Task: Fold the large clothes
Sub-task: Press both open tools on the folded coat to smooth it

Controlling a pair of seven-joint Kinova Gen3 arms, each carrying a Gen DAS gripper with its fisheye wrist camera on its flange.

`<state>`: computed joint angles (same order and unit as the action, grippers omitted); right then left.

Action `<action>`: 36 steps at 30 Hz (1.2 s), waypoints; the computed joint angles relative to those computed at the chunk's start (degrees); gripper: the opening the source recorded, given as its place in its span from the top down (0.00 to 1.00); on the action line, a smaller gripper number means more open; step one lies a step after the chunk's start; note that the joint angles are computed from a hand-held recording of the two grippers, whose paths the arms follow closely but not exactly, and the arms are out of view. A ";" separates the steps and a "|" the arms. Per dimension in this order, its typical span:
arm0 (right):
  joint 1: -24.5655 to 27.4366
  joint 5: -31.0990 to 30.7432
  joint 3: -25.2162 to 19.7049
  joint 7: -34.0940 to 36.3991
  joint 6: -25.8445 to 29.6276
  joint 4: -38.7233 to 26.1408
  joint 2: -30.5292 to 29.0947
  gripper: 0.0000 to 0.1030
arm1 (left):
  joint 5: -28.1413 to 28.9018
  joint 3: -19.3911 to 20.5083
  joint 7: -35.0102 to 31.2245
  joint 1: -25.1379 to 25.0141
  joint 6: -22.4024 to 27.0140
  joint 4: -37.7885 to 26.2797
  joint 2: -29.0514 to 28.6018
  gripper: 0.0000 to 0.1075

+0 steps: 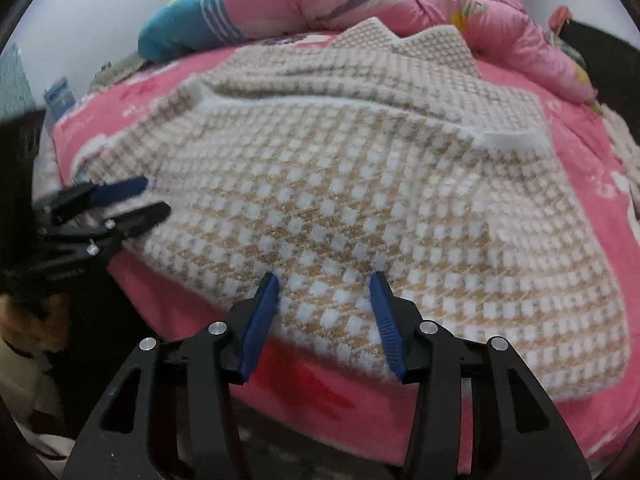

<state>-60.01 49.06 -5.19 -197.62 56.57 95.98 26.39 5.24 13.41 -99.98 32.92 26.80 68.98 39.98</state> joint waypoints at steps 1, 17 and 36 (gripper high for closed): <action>-1.55 0.75 0.97 -0.95 1.77 0.67 -1.52 0.56 | 1.46 1.15 -1.06 -1.46 -0.18 0.74 -0.90 0.41; -0.74 -4.21 2.44 -14.73 8.43 10.95 -5.80 0.32 | -8.00 -9.60 18.62 6.76 10.37 -8.55 2.80 0.13; 16.77 6.62 -12.39 -7.96 -4.87 3.52 0.51 0.14 | -16.26 -11.65 26.33 11.60 22.44 -20.98 8.14 0.09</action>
